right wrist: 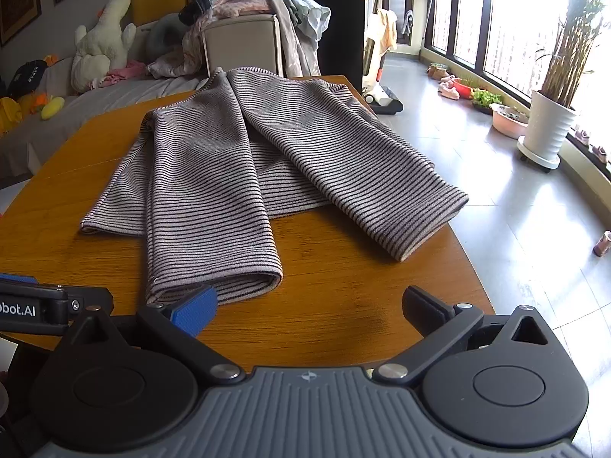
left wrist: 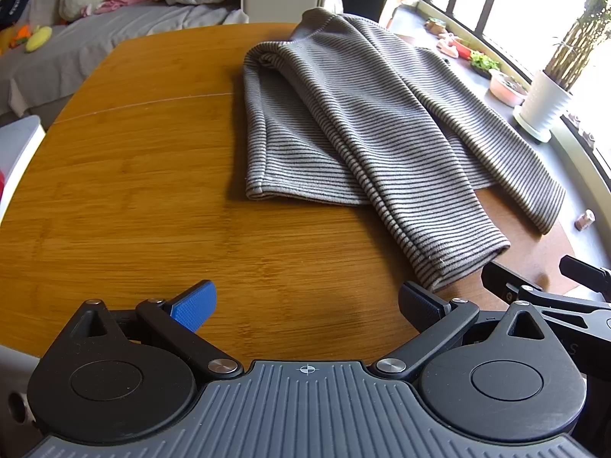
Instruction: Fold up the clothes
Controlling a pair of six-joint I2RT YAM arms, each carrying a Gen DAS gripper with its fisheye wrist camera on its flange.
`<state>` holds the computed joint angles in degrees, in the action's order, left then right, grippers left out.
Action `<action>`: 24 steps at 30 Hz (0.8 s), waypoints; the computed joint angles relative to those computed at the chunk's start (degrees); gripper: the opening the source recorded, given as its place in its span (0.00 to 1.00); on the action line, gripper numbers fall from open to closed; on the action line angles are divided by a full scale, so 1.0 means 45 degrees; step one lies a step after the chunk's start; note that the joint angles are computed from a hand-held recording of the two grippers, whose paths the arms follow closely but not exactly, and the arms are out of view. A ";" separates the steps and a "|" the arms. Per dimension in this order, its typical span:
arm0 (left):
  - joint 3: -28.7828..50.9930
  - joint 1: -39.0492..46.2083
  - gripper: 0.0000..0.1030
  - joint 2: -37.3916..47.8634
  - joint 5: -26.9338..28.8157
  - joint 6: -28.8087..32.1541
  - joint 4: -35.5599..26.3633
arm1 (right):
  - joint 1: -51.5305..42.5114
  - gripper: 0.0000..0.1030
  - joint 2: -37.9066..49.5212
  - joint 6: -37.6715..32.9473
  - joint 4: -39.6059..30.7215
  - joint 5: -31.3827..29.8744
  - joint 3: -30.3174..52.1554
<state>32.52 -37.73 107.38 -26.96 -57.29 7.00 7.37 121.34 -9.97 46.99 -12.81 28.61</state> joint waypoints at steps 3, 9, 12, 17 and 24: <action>-0.0005 0.0040 1.00 0.0022 0.0028 0.0044 0.0037 | -0.0045 1.00 0.0059 -0.0036 -0.0030 -0.0036 0.0033; 0.0018 0.0038 1.00 0.0142 0.0051 0.0168 0.0149 | -0.0019 1.00 0.0089 -0.0008 -0.0123 -0.0018 0.0092; 0.0092 0.0016 1.00 0.0251 0.0060 0.0257 0.0174 | -0.0023 1.00 0.0142 -0.0013 -0.0156 -0.0017 0.0142; -0.0230 0.0462 1.00 0.0003 0.0189 0.1026 0.1189 | 0.0015 1.00 0.0163 -0.0178 -0.0209 0.0073 0.0295; -0.0947 0.3012 1.00 -0.0274 0.2091 0.4891 0.5914 | -0.0306 1.00 0.0201 -0.0490 -0.0616 -0.0773 0.1784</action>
<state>28.26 -24.17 106.14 -17.55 -35.28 33.61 5.99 122.24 -12.18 44.22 -16.29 36.63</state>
